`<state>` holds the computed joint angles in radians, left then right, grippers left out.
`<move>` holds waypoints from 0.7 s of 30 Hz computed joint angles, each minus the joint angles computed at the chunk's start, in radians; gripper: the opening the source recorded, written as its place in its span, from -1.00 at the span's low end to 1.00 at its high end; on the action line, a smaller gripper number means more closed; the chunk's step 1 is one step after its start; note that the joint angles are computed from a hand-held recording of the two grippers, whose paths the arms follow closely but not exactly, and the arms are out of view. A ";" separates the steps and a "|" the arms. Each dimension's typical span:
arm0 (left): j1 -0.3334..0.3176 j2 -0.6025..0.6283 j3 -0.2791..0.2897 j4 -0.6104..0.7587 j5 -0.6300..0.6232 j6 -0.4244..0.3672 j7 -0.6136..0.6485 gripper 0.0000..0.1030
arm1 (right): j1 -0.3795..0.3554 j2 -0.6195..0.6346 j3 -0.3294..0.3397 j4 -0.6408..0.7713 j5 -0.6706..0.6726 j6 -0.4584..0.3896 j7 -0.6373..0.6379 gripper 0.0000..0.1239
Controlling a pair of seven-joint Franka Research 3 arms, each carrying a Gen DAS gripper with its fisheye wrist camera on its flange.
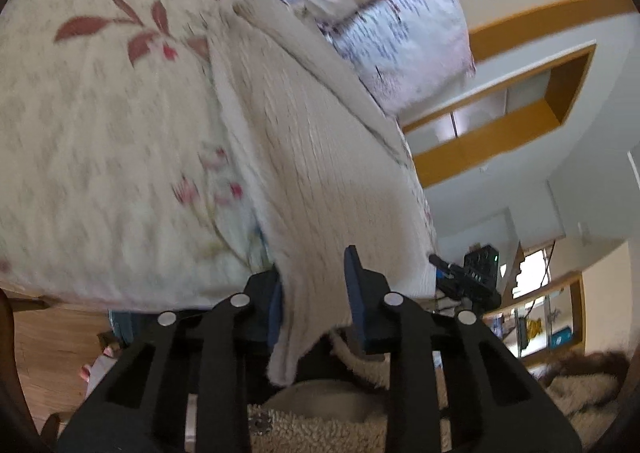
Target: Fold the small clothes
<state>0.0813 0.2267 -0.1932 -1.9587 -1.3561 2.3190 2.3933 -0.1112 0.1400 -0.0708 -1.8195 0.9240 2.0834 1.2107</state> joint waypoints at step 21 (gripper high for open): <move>-0.038 -0.013 -0.010 0.081 0.086 0.217 0.009 -0.88 | 0.080 -0.091 0.017 -0.065 0.087 0.451 -0.200 -0.87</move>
